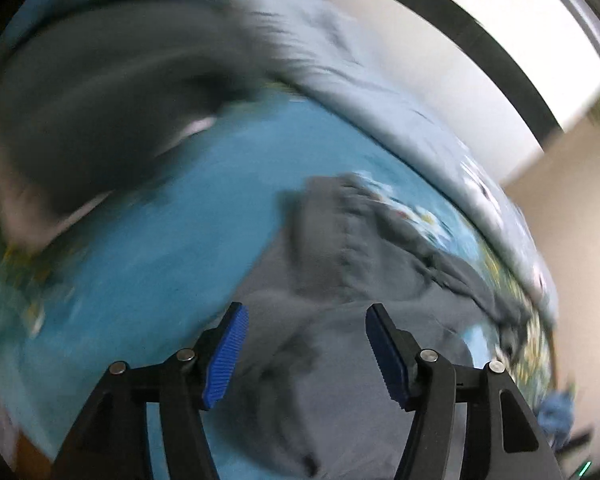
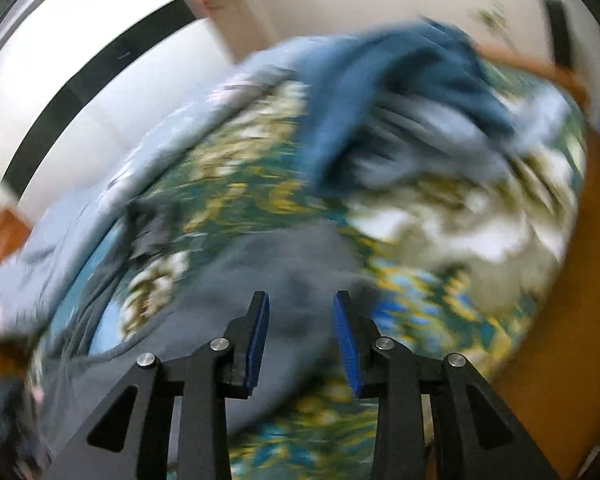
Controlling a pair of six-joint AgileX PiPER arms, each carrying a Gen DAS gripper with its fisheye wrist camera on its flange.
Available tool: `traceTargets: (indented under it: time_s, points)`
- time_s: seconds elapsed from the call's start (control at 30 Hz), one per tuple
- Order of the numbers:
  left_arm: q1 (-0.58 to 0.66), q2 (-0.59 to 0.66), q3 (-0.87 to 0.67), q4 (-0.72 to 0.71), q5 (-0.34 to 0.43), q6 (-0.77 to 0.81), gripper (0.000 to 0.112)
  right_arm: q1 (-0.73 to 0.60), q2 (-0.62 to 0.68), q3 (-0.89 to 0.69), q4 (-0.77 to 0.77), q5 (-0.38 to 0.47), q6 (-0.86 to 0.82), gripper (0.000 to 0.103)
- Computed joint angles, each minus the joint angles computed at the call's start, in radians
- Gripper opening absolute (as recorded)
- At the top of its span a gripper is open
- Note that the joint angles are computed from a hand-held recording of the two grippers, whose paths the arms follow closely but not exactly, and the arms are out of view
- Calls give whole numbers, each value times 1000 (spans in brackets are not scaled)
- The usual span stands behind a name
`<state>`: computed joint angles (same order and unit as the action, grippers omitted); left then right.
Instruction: Fold clothes
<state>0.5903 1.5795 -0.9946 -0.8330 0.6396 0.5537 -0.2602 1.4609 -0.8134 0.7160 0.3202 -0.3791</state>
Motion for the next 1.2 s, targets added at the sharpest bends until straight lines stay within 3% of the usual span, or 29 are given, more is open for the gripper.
traceTargets:
  time_s: [0.17, 0.23, 0.33, 0.4, 0.63, 0.8, 0.97, 1.2]
  points:
    - [-89, 208, -280, 272, 45, -188, 67, 232, 79, -135, -90, 37, 16, 41]
    - [-96, 296, -371, 316, 80, -208, 67, 322, 144, -183, -118, 24, 38, 41]
    - [-67, 419, -488, 219, 209, -134, 67, 439, 247, -261, -171, 13, 73, 41]
    - [-87, 459, -523, 230, 222, -122, 67, 479, 295, -288, -143, 11, 38, 41]
    - [-5, 560, -584, -8, 332, 11, 67, 562, 432, -384, -74, 18, -14, 41]
    - [35, 531, -519, -161, 364, 136, 61, 550, 455, -382, -10, 22, -71, 41]
    - [45, 519, -495, -259, 405, 226, 29, 538, 452, -367, 59, 19, -132, 41]
    - [-9, 550, -549, -172, 372, 159, 29, 532, 455, -360, 119, 18, -187, 41]
